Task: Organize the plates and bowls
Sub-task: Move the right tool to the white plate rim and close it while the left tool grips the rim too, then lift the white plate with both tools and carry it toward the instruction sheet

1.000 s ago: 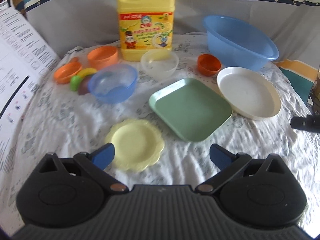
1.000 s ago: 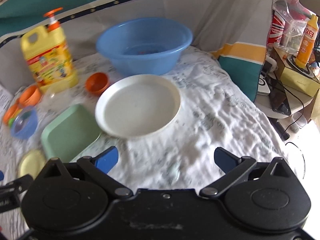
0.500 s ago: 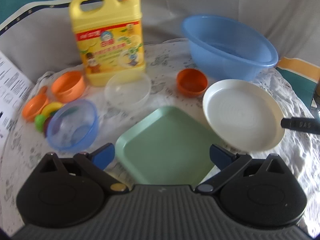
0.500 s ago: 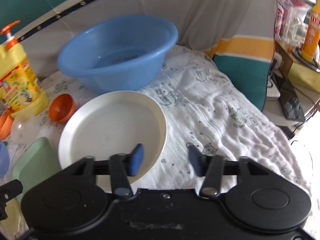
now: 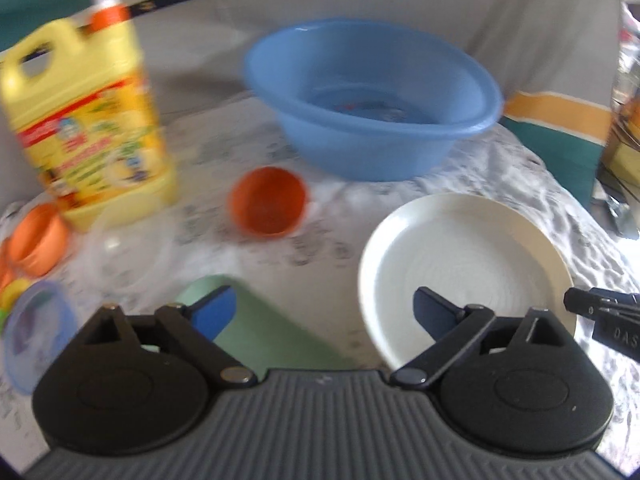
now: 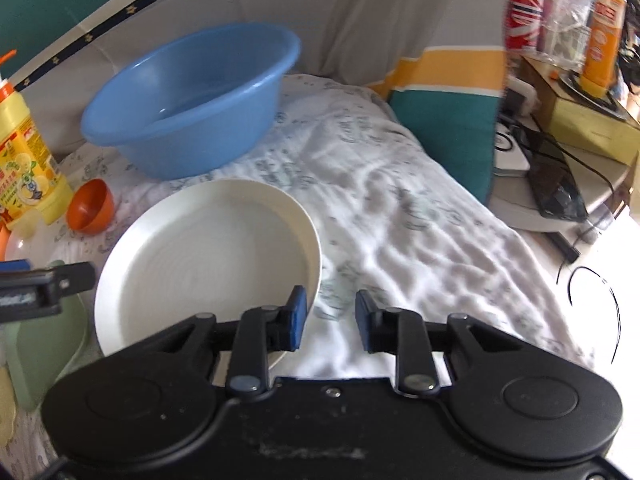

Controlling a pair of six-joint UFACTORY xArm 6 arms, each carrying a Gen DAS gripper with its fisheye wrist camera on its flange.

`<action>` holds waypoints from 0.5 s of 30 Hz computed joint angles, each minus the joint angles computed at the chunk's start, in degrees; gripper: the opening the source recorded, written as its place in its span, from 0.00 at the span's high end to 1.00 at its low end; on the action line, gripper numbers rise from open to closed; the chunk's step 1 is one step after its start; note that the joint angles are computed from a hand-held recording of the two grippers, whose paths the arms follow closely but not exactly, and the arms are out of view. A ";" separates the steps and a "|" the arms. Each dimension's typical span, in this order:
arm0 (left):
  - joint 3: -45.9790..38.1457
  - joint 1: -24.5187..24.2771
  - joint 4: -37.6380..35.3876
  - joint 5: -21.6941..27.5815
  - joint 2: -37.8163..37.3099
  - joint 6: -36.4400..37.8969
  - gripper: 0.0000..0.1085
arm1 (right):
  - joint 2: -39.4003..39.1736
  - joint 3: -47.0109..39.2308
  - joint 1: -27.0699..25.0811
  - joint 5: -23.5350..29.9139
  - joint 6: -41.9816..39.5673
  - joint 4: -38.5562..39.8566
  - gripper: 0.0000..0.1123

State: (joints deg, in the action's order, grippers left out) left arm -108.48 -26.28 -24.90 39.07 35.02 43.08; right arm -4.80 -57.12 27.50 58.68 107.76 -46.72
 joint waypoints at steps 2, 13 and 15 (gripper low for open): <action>-1.77 -0.94 0.15 1.91 1.25 0.76 0.24 | -1.50 1.94 0.01 -1.24 1.27 -0.62 0.77; -11.90 -1.61 1.74 11.03 8.40 1.09 0.56 | -0.17 2.69 -1.38 -5.07 2.68 -3.09 0.72; -10.17 -1.84 0.81 10.36 7.42 3.10 0.56 | 1.46 1.14 -1.15 -3.83 2.71 -3.85 0.73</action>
State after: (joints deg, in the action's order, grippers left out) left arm -118.65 -28.12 -24.09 49.43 42.44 46.17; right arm -3.34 -55.98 26.35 54.85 110.47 -50.57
